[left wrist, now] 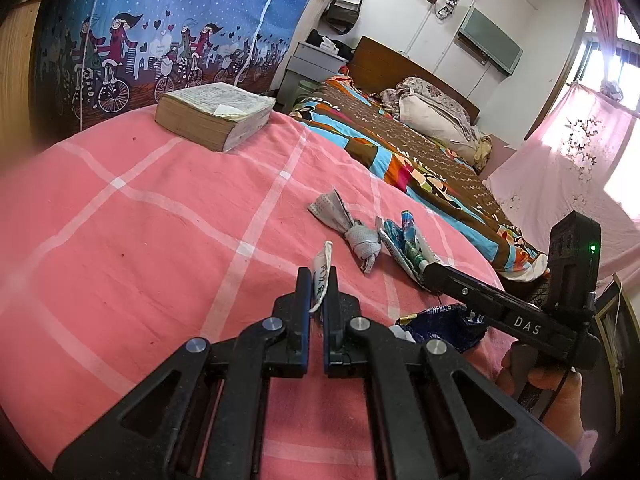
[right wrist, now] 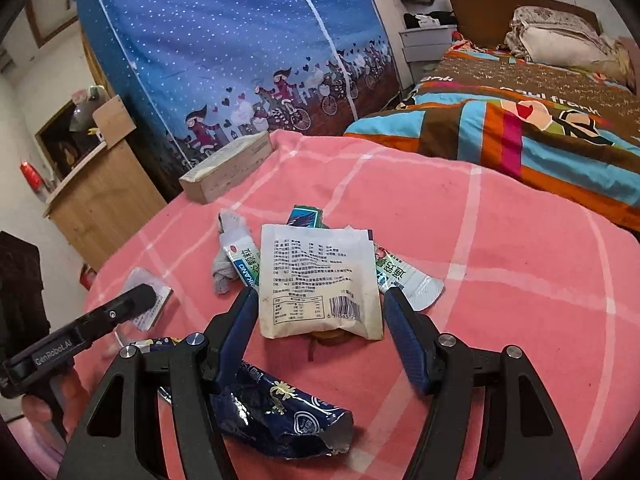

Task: Collect trash
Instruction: 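Carry the paper strip and white packet over the orange bucket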

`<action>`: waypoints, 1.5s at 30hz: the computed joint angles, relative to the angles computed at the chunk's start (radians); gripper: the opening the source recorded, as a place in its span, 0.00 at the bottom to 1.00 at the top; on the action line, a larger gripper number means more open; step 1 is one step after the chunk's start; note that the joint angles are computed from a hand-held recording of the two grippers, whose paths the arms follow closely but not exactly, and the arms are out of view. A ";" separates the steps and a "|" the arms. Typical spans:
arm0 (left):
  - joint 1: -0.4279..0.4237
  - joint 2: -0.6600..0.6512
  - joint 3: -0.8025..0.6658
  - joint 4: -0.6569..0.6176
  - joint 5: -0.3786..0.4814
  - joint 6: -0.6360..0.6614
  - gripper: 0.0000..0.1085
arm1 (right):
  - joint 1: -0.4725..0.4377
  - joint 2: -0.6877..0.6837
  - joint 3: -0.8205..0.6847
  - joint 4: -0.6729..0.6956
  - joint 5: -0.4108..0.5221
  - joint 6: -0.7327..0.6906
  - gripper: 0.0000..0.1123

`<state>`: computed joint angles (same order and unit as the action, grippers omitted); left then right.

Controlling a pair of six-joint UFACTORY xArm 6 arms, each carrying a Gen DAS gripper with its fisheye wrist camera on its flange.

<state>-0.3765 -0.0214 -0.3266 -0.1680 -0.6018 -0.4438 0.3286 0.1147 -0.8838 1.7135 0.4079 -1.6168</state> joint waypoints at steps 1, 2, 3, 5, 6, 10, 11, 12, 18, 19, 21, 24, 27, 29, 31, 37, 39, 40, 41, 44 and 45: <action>0.000 0.000 0.000 0.000 0.000 0.000 0.08 | 0.004 0.000 0.000 0.004 -0.006 -0.004 0.56; 0.000 0.000 0.000 0.000 0.001 0.000 0.08 | 0.008 0.000 0.000 0.006 -0.012 -0.007 0.54; 0.002 0.000 0.000 0.005 0.003 -0.003 0.08 | 0.010 0.000 0.000 0.006 -0.015 -0.007 0.52; 0.003 0.002 -0.002 0.007 0.006 -0.004 0.08 | 0.013 -0.002 0.001 0.014 -0.019 -0.015 0.51; 0.002 0.001 -0.002 0.006 0.007 -0.004 0.08 | 0.012 -0.002 0.001 0.017 -0.019 -0.017 0.50; -0.001 0.005 -0.001 0.002 -0.006 0.003 0.08 | 0.004 -0.016 0.015 0.078 -0.012 -0.071 0.41; -0.001 0.007 -0.002 0.001 -0.010 0.007 0.08 | 0.001 -0.022 0.021 0.095 -0.006 -0.088 0.37; -0.007 0.007 -0.001 -0.013 -0.015 0.019 0.08 | -0.003 -0.028 0.026 0.108 0.003 -0.100 0.34; -0.059 -0.006 0.021 -0.117 -0.078 0.100 0.08 | -0.002 -0.041 0.043 0.155 0.001 -0.136 0.31; -0.074 -0.010 0.025 -0.147 -0.089 0.118 0.08 | -0.008 -0.047 0.050 0.175 0.012 -0.152 0.31; -0.113 -0.016 0.024 -0.228 -0.107 0.181 0.08 | -0.018 -0.070 0.072 0.225 0.033 -0.203 0.30; -0.206 -0.015 0.007 -0.395 -0.150 0.338 0.08 | -0.021 -0.131 0.119 0.374 0.043 -0.373 0.30; -0.293 0.002 -0.012 -0.521 -0.228 0.459 0.08 | -0.022 -0.193 0.167 0.471 0.056 -0.508 0.30; -0.339 0.013 -0.024 -0.569 -0.279 0.513 0.08 | -0.024 -0.250 0.211 0.559 0.067 -0.620 0.30; -0.385 0.024 -0.039 -0.602 -0.331 0.558 0.08 | -0.040 -0.306 0.257 0.624 0.100 -0.696 0.30; -0.495 0.049 -0.100 -0.642 -0.434 0.665 0.08 | -0.100 -0.514 0.403 0.826 0.171 -0.905 0.30; -0.522 0.059 -0.124 -0.635 -0.460 0.695 0.08 | -0.131 -0.592 0.455 0.893 0.191 -0.972 0.30; -0.535 0.067 -0.140 -0.624 -0.472 0.709 0.08 | -0.142 -0.616 0.470 0.916 0.197 -0.997 0.30; -0.548 0.073 -0.152 -0.623 -0.479 0.718 0.08 | -0.159 -0.659 0.499 0.948 0.207 -1.030 0.30; -0.582 0.093 -0.196 -0.597 -0.491 0.756 0.08 | -0.216 -0.756 0.563 0.990 0.237 -1.075 0.30; -0.592 0.102 -0.210 -0.590 -0.494 0.766 0.08 | -0.239 -0.786 0.583 1.002 0.242 -1.086 0.30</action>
<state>-0.9689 0.0801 -0.5364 -0.7582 -1.0960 0.3226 0.0900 -0.6715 -0.3010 2.7159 0.6503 -2.7031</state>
